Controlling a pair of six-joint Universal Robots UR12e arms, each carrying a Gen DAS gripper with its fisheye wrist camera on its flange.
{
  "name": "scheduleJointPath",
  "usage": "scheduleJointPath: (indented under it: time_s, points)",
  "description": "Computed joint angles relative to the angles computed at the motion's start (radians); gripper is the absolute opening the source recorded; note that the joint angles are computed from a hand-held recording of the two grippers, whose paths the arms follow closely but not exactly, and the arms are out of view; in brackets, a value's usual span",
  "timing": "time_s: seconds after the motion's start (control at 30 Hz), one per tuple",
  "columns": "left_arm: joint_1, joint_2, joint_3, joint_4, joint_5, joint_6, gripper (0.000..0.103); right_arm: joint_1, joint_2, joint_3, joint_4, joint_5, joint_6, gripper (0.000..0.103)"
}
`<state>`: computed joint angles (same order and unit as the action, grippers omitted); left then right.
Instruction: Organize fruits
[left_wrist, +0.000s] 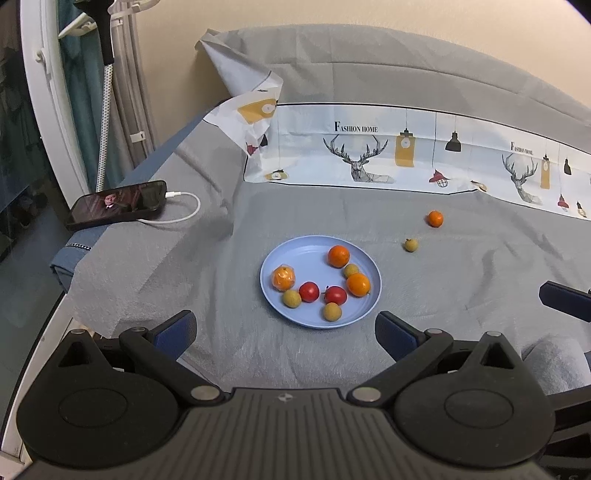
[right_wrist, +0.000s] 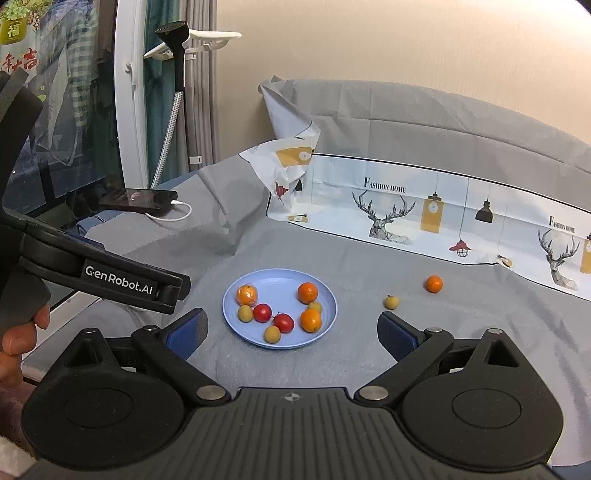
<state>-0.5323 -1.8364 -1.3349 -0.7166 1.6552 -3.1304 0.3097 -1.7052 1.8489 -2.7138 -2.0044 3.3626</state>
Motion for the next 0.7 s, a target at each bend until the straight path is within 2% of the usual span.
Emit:
scheduleJointPath:
  time_s: [0.7]
  points:
    - [0.010, -0.014, 0.018, -0.034, -0.013, -0.012, 0.103, -0.008, 0.010, -0.018, 0.050, 0.019, 0.009, 0.098]
